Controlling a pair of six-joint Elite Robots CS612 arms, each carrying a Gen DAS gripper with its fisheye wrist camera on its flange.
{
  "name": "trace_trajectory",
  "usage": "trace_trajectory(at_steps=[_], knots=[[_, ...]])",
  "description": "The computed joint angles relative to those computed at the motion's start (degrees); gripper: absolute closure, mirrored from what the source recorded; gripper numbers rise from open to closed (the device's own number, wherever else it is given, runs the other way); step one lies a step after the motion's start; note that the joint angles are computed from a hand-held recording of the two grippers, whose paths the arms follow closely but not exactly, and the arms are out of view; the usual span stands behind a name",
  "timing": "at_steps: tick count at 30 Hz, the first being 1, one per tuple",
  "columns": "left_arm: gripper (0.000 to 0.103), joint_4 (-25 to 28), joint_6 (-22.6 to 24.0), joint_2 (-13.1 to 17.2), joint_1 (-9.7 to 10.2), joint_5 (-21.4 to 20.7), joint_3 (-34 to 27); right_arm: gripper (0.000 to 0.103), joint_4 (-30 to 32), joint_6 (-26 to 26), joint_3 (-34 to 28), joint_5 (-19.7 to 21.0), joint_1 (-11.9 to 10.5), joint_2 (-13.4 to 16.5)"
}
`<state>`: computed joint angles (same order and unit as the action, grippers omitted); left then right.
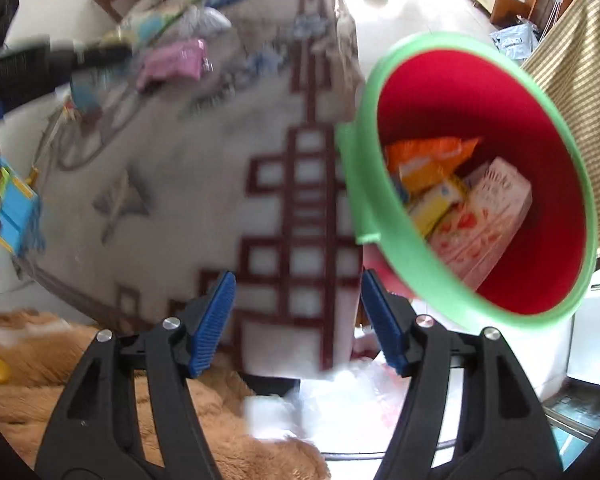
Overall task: Collect trash
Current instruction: 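Open both grippers over the bucket to drop the packet and bottle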
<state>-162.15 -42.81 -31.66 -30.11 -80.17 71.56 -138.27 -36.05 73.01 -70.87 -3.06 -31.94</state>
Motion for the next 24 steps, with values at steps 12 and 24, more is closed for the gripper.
trace_trajectory(at_steps=[12,24], knots=[[0.080,0.65,0.58,1.23,1.16,-2.14,-3.34,0.039,-3.45,16.43,-7.62,10.04,-0.03,2.70],[0.076,7.90,18.82,12.51,-0.19,-21.26,-26.16,0.034,-25.49,34.49,-7.11,-6.60,-1.97,1.60]])
